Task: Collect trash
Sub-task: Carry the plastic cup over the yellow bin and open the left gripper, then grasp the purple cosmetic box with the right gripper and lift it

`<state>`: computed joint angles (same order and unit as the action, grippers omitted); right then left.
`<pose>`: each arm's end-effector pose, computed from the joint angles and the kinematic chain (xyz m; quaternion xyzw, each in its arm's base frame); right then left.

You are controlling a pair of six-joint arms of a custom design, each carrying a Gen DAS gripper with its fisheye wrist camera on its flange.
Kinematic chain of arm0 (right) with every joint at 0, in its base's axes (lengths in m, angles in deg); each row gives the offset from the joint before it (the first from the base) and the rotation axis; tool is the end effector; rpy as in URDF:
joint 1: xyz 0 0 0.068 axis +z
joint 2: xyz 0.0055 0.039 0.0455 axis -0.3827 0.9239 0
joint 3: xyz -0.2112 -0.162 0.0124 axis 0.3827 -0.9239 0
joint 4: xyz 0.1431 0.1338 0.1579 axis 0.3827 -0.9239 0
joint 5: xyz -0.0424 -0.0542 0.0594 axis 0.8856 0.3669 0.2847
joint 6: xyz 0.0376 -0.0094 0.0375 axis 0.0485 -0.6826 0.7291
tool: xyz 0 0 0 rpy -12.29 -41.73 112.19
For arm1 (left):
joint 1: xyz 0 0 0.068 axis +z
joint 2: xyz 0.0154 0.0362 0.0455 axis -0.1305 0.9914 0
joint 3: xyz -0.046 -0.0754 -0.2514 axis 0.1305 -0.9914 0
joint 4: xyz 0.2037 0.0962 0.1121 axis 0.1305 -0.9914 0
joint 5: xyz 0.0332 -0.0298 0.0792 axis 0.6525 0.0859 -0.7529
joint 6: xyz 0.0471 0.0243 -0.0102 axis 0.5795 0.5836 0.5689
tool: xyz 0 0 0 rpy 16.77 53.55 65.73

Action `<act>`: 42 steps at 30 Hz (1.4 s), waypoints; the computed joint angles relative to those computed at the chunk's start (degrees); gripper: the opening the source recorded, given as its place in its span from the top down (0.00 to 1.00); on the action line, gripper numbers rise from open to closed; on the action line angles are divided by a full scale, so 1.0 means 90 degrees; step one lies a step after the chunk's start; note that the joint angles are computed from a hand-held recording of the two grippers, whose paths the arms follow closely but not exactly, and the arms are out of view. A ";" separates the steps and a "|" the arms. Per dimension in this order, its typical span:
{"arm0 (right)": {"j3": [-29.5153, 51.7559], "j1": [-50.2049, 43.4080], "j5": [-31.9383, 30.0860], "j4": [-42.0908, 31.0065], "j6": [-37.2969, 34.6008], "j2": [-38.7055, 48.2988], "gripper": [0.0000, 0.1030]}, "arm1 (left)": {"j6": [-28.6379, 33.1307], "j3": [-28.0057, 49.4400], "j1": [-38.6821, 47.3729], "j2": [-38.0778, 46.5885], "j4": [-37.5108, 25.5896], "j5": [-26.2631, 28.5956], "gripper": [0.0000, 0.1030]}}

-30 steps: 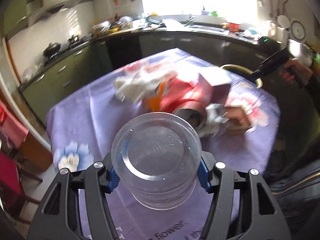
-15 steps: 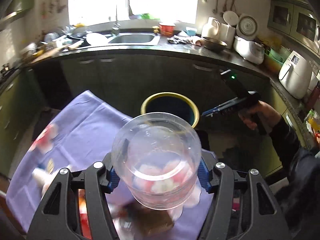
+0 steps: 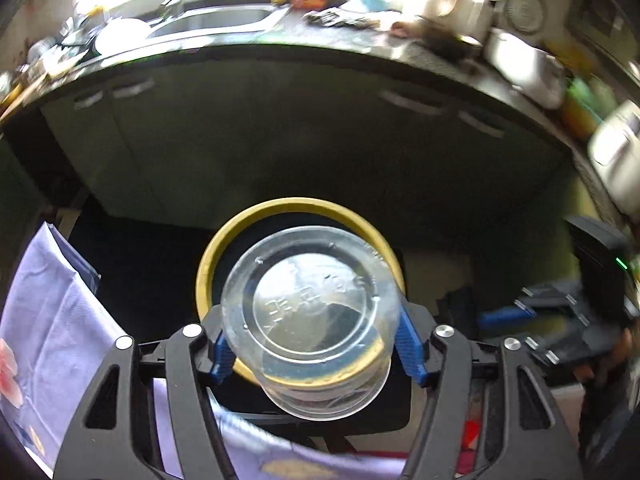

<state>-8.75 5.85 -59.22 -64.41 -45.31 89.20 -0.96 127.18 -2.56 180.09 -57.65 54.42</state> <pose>0.1884 0.1148 0.0782 -0.0051 0.9443 0.2825 0.1686 0.3321 0.0141 0.1616 0.2841 0.9198 -0.1348 0.2346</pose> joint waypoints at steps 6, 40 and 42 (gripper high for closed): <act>-0.0088 0.0210 0.0119 0.0171 0.0143 0.0015 0.62 | -0.0099 0.0165 0.0324 -0.0145 -0.0183 0.0185 0.30; 1.0856 0.3953 0.0926 -0.5799 -0.4510 0.5531 0.05 | 0.6943 0.3452 1.0151 0.1474 -0.6399 0.3009 0.11; 1.2119 0.4015 0.1036 -0.6534 -0.4798 0.6265 0.05 | 0.6912 0.3692 1.0245 0.1749 -0.6503 0.3049 0.11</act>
<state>100.32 41.99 -49.90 -123.21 -88.49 145.59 61.25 160.41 89.64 195.83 -116.18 81.86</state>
